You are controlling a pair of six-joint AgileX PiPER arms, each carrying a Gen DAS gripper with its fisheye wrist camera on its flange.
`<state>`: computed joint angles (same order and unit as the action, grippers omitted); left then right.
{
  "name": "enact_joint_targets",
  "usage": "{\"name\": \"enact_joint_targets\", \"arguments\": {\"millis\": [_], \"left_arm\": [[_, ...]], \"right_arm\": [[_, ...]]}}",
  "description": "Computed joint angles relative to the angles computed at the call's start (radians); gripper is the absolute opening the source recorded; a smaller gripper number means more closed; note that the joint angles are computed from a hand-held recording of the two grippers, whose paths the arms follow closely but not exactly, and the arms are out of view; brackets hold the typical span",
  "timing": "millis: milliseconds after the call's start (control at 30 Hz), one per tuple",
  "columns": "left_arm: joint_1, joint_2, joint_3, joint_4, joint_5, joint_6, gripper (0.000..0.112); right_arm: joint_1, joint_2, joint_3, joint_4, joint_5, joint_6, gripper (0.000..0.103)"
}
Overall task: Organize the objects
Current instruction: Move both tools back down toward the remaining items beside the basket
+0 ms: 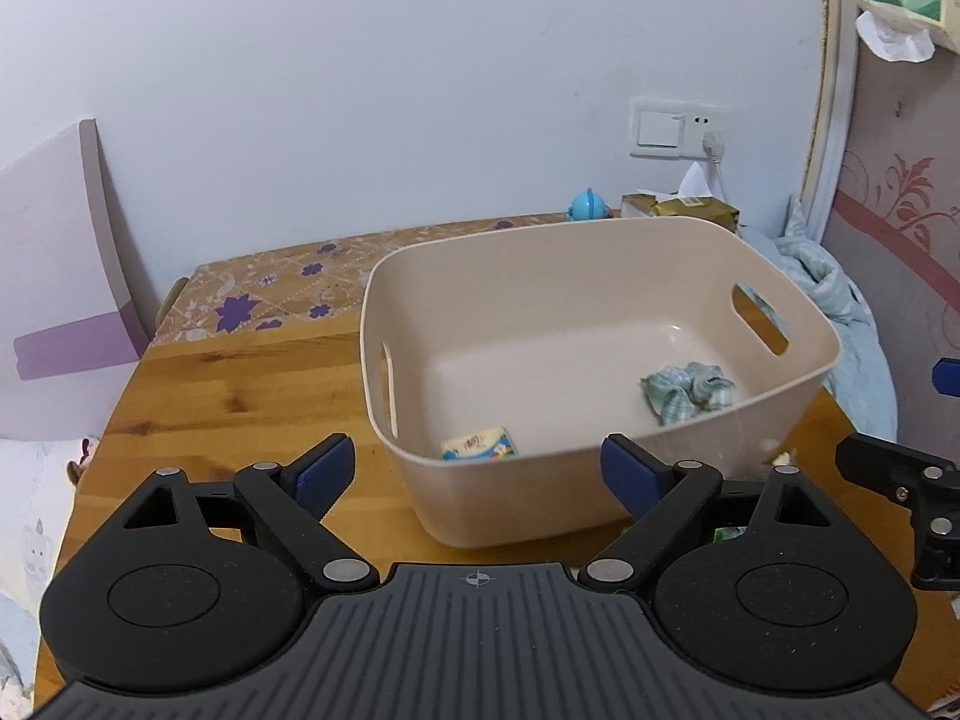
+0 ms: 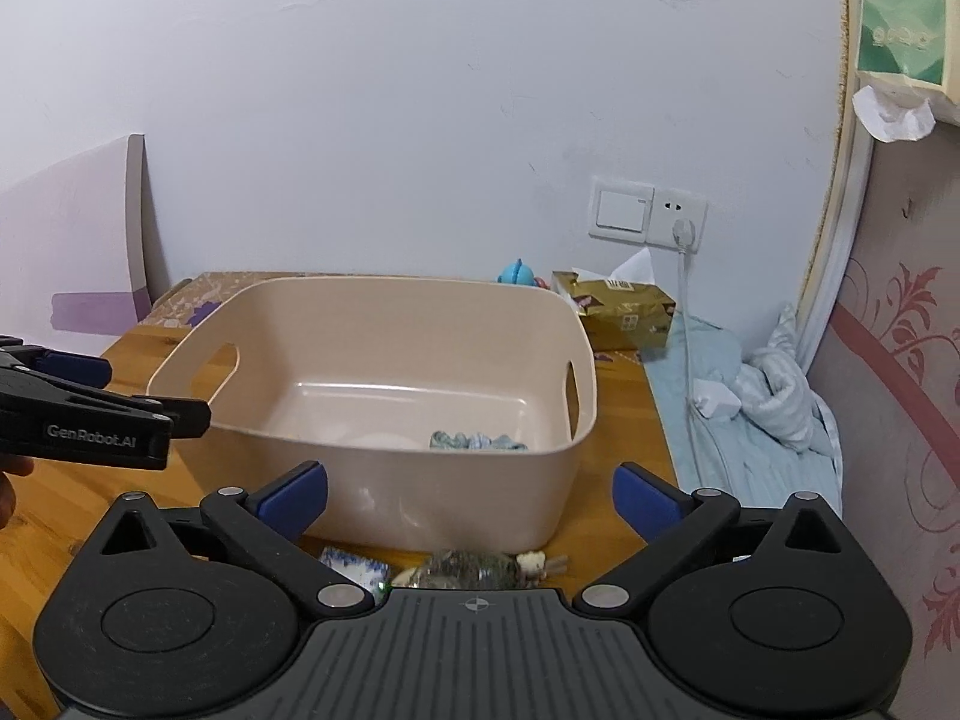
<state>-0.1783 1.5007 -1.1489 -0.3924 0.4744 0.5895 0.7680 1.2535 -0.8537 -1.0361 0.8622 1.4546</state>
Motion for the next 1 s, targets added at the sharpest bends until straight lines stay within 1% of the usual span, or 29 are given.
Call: {"name": "enact_joint_targets", "arguments": {"millis": [167, 467, 600, 767, 900, 1000], "left_arm": [[0.007, -0.04, 0.057, -0.023, -0.004, 0.04, 0.091], [0.007, -0.068, 0.15, -0.066, -0.028, 0.119, 0.091], [0.009, -0.066, 0.18, -0.098, -0.038, 0.175, 0.091], [-0.001, -0.044, 0.203, -0.112, -0.052, 0.213, 0.091], [-0.018, -0.021, 0.211, -0.095, -0.068, 0.207, 0.091], [-0.034, -0.007, 0.222, -0.068, -0.107, 0.186, 0.091]], "right_arm": [[0.044, -0.03, 0.036, 0.004, 0.044, 0.032, 0.103], [0.089, -0.061, 0.1, 0.04, 0.086, 0.088, 0.103], [0.082, -0.058, 0.122, 0.067, 0.078, 0.096, 0.103], [0.055, -0.038, 0.152, 0.093, 0.042, 0.11, 0.103], [0.032, -0.012, 0.171, 0.104, 0.013, 0.124, 0.103], [0.02, 0.005, 0.186, 0.098, -0.005, 0.146, 0.103]]}}
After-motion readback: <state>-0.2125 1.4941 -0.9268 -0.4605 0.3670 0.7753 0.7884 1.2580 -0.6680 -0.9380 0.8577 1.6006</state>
